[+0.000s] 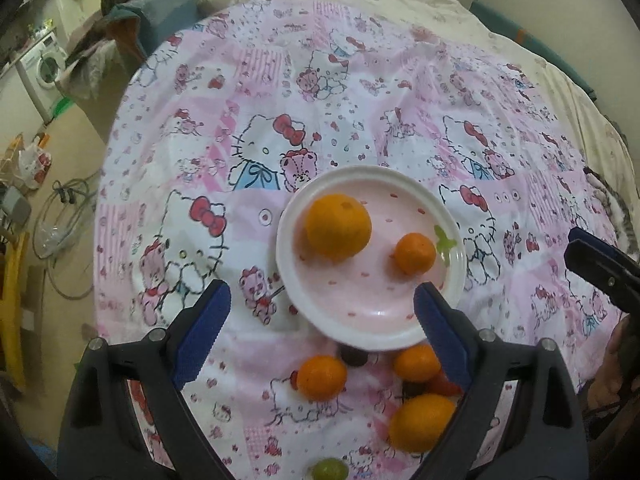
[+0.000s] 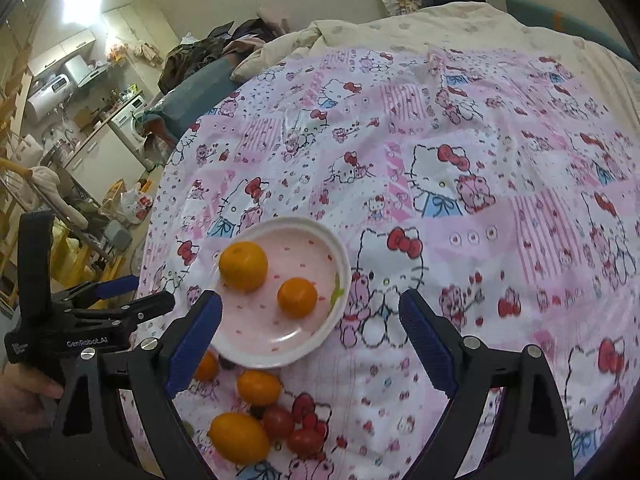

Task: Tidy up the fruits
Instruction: 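Lift both open tools away from the plate back toward the fruit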

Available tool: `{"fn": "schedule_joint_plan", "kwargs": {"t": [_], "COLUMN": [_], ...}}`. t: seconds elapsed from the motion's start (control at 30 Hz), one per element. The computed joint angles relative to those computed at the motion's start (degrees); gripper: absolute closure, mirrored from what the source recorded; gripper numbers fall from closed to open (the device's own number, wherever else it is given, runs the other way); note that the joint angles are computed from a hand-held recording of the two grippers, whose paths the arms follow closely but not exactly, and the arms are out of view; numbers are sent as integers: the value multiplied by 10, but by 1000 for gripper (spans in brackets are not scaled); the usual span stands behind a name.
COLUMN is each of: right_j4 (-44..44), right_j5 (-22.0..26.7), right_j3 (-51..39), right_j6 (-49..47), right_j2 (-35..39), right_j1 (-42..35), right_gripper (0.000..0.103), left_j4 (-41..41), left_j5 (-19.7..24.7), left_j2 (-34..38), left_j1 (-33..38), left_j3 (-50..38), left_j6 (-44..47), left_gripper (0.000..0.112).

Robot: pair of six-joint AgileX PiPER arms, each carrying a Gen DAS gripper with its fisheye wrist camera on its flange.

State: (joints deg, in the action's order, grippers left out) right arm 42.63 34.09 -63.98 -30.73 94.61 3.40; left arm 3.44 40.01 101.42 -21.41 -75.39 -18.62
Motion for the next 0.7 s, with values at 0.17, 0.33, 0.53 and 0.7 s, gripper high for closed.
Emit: {"fn": "schedule_joint_plan", "kwargs": {"t": [0.17,0.33,0.53,0.7], "right_j4": [13,31,38,40], "right_j5": [-8,-7,-10,-15], "right_j3": [40,85,134,160], "right_j6": [-4,-10,-1,6], "right_j2": [-38,-76,-113,-126], "right_j1": [-2,-3,7,16], "right_gripper": [11,11,11,11], "left_j4": [18,51,41,51], "left_j5": [-21,-26,-36,-40], "left_j2": [-53,-89,-122,-145], "left_j1": [-6,-20,-19,-31], "left_j3": [58,102,141,169], "left_j6": [-24,-46,-52,-71], "left_gripper": [21,21,21,21]}}
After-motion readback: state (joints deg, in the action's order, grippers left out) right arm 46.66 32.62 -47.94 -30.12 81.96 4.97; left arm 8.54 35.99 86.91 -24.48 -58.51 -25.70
